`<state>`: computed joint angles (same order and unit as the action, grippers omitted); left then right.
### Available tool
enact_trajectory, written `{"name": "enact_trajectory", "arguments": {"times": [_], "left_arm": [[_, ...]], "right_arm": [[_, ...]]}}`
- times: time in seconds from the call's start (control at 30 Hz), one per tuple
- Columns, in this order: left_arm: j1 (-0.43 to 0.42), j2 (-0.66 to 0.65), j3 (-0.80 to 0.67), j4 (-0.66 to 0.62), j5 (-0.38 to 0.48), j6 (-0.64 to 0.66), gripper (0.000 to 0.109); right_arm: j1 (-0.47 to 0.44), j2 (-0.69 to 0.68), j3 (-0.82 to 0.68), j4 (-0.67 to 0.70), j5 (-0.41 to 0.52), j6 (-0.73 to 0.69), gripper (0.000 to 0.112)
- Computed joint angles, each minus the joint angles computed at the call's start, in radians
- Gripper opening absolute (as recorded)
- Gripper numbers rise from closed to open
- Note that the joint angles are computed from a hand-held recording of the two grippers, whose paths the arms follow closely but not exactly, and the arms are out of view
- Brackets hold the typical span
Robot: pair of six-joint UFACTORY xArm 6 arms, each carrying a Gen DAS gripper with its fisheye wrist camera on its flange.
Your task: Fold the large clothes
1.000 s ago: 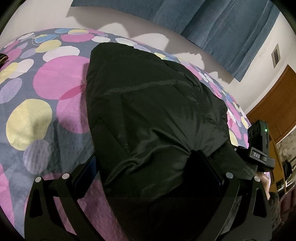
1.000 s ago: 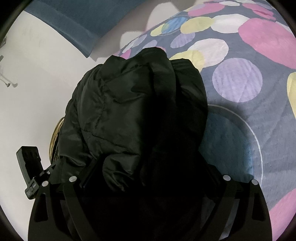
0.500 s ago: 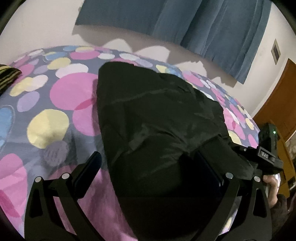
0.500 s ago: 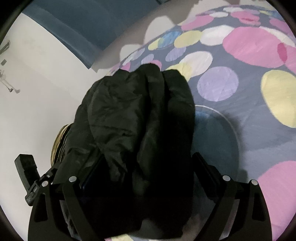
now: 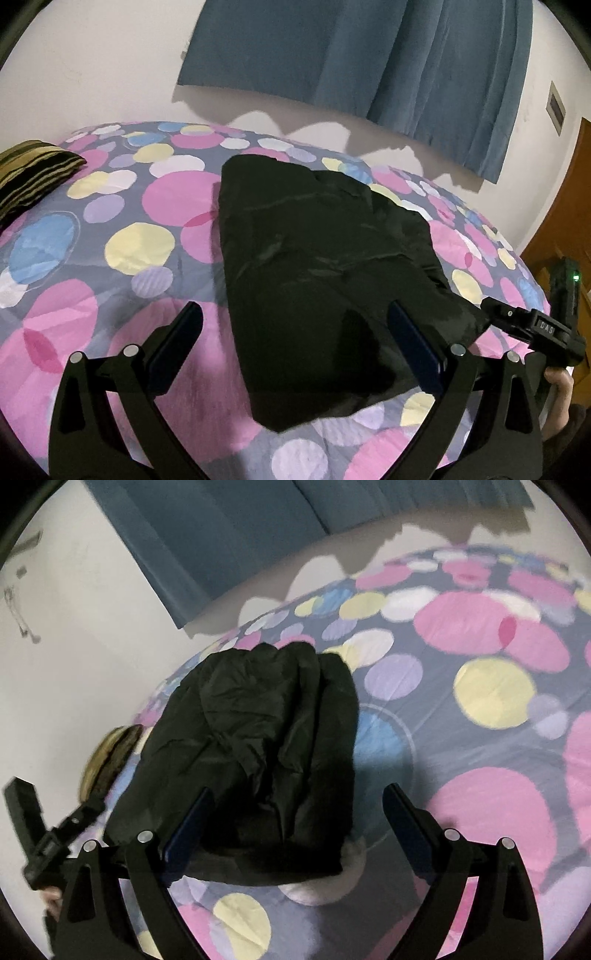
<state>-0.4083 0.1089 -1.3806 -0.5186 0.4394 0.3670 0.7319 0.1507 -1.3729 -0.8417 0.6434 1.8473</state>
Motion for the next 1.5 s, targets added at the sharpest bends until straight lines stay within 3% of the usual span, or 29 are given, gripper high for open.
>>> {"name": "enact_trajectory", "arguments": {"times": [0.13,0.27,0.33,0.57,0.73,1.03,1.5], "left_arm": [[-0.007,-0.055,0.065,0.152,-0.051,-0.125,0.1],[-0.004,-0.092,0.103,0.315,-0.059,-0.258,0.1],[0.001,-0.108,0.118,0.398,-0.061,-0.336,0.1],[0.008,-0.147,0.145,0.517,-0.031,-0.449,0.1],[0.004,-0.171,0.169,0.51,-0.045,-0.449,0.1],[-0.003,-0.191,0.194,0.644,-0.07,-0.559,0.1],[-0.009,-0.202,0.203,0.614,-0.081,-0.534,0.1]], "right_arm": [[0.061,0.028,-0.087,0.016,0.166,-0.069,0.092],[0.094,0.071,-0.165,0.052,0.248,-0.156,0.092],[0.109,0.096,-0.209,0.064,0.286,-0.2,0.092],[0.144,0.127,-0.277,0.048,0.339,-0.238,0.092],[0.159,0.148,-0.315,0.041,0.379,-0.253,0.092],[0.163,0.162,-0.328,0.042,0.391,-0.26,0.092],[0.162,0.154,-0.317,0.04,0.391,-0.251,0.092]]}}
